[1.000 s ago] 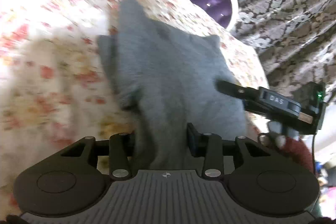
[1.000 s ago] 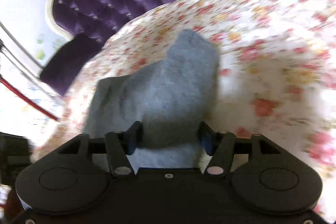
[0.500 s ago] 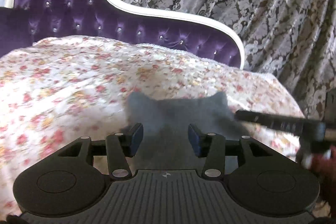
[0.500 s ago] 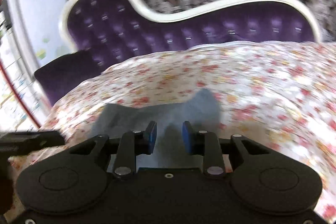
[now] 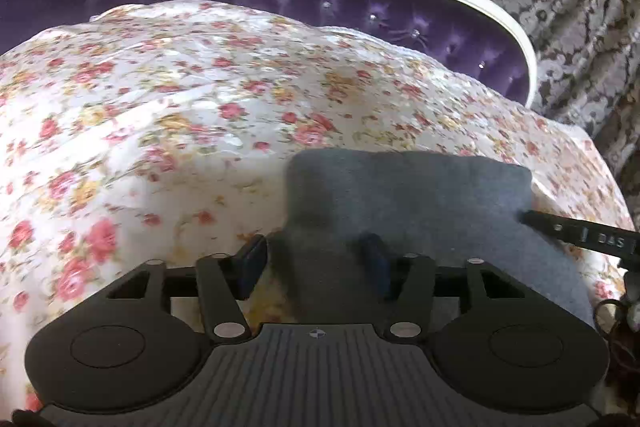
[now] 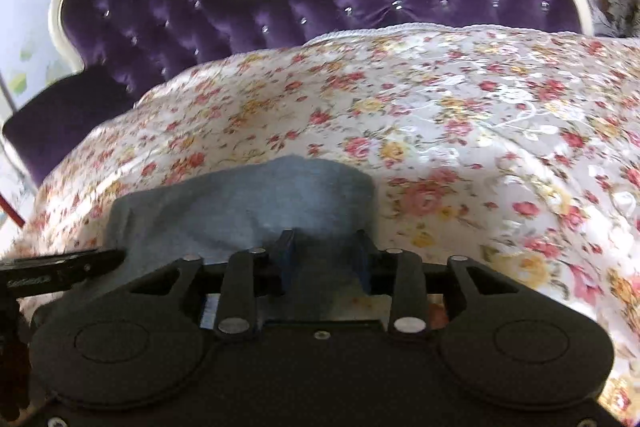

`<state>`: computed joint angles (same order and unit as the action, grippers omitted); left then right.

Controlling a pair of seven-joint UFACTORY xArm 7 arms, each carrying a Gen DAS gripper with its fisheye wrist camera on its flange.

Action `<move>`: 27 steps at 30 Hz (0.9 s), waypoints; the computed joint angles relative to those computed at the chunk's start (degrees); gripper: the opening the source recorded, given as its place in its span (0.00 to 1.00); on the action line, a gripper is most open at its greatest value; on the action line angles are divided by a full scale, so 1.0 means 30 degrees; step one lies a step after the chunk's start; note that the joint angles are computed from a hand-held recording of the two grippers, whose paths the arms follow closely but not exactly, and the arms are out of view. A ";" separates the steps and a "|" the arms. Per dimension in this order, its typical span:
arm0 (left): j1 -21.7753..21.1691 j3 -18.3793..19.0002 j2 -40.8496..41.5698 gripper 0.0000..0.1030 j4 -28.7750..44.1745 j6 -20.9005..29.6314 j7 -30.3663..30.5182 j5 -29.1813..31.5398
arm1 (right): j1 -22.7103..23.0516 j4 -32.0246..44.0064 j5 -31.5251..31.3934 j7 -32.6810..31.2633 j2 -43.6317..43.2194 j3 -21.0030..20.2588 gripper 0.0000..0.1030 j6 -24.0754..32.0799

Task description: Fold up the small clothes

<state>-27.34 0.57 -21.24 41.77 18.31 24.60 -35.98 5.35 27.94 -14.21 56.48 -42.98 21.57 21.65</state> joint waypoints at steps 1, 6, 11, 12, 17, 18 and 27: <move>0.0288 -0.0196 -0.0320 0.55 -0.0166 0.0090 -0.0347 0.0360 | -0.0149 0.0010 -0.0079 0.0228 -0.0349 0.0227 0.51 0.0304; 0.0832 -0.0638 -0.2224 0.64 -0.1068 0.0240 -0.1704 0.1981 | -0.0076 0.0001 -0.0449 0.1342 -0.2984 0.1375 0.72 0.1581; 0.0887 -0.1222 -0.4768 0.71 -0.2438 -0.0307 -0.3268 0.3775 | -0.0276 0.1082 -0.1433 0.1811 -0.4676 0.3250 0.98 0.3418; 0.0845 -0.1318 -0.5271 0.73 -0.2686 -0.0328 -0.3503 0.4168 | -0.0231 0.1352 -0.1544 0.1878 -0.4876 0.3568 0.99 0.3841; 0.0251 -0.1445 -0.7070 0.99 -0.3506 0.0002 -0.4383 0.5678 | 0.0218 0.2258 -0.1438 0.2571 -0.5259 0.4562 0.99 0.5050; 0.0182 -0.1531 -0.7441 1.00 -0.3764 -0.0126 -0.4601 0.5907 | 0.0241 0.2428 -0.1403 0.2837 -0.5336 0.4825 0.99 0.5280; -0.0064 -0.1779 -0.9601 1.00 -0.5085 0.0321 -0.6837 0.7602 | 0.0670 0.3900 -0.1459 0.4017 -0.5422 0.6696 0.99 0.8500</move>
